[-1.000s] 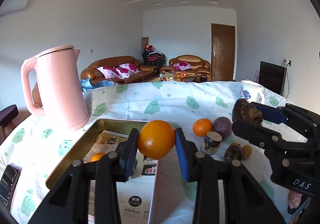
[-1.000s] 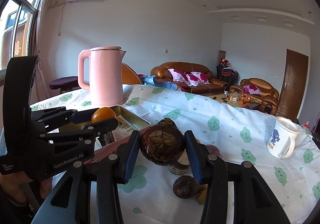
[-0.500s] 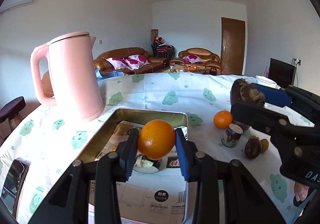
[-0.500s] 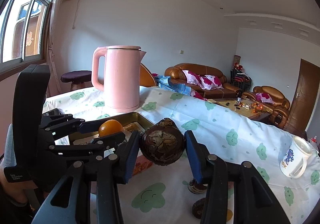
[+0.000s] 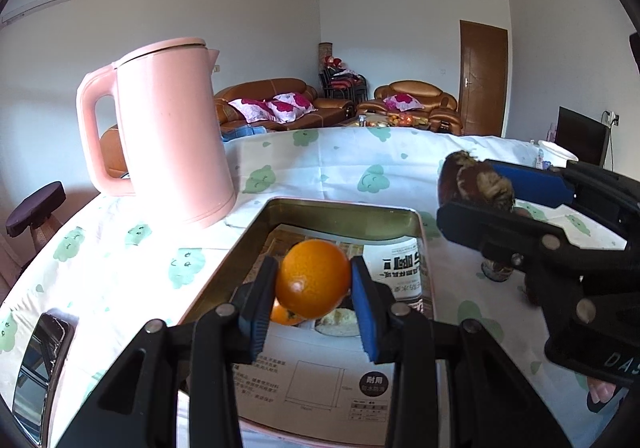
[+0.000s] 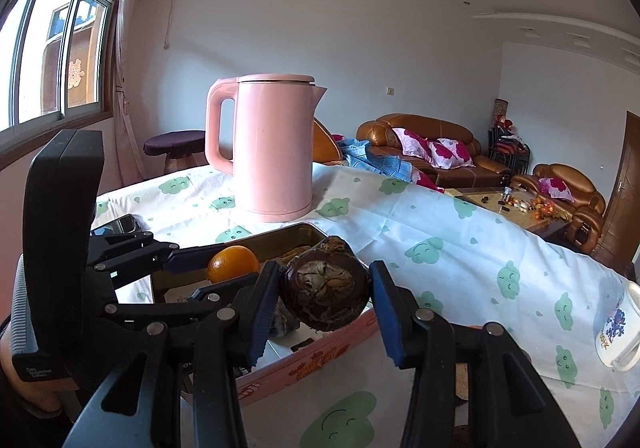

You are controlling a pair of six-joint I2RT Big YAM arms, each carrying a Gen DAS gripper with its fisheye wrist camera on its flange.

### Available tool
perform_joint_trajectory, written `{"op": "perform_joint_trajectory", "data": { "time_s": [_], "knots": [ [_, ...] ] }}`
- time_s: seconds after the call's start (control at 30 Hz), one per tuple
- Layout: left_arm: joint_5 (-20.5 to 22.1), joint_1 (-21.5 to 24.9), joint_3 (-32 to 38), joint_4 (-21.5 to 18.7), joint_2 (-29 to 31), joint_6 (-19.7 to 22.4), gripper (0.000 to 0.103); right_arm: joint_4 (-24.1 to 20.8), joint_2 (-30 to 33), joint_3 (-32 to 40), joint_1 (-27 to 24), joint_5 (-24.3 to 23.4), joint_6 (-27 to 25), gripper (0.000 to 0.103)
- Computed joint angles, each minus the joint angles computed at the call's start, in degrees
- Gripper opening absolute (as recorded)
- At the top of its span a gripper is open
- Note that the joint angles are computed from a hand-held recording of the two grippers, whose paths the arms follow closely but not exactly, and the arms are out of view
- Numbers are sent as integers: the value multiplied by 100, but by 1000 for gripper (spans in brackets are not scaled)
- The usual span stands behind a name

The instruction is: Organize fruits

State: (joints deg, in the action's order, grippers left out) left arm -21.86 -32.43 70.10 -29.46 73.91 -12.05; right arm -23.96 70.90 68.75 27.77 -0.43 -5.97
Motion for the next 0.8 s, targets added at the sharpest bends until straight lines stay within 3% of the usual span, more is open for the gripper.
{"op": "perform_joint_trajectory", "data": {
  "time_s": [0.2, 0.67, 0.8],
  "knots": [
    [83, 159, 44, -162, 33, -54, 38, -72, 218, 124, 72, -54, 68, 48],
    [800, 492, 221, -623, 192, -270, 38, -310, 561, 305, 126, -122, 64, 48],
    [688, 466, 277, -720, 248, -197, 38, -394, 645, 345, 111, -107, 78, 48]
  ]
}}
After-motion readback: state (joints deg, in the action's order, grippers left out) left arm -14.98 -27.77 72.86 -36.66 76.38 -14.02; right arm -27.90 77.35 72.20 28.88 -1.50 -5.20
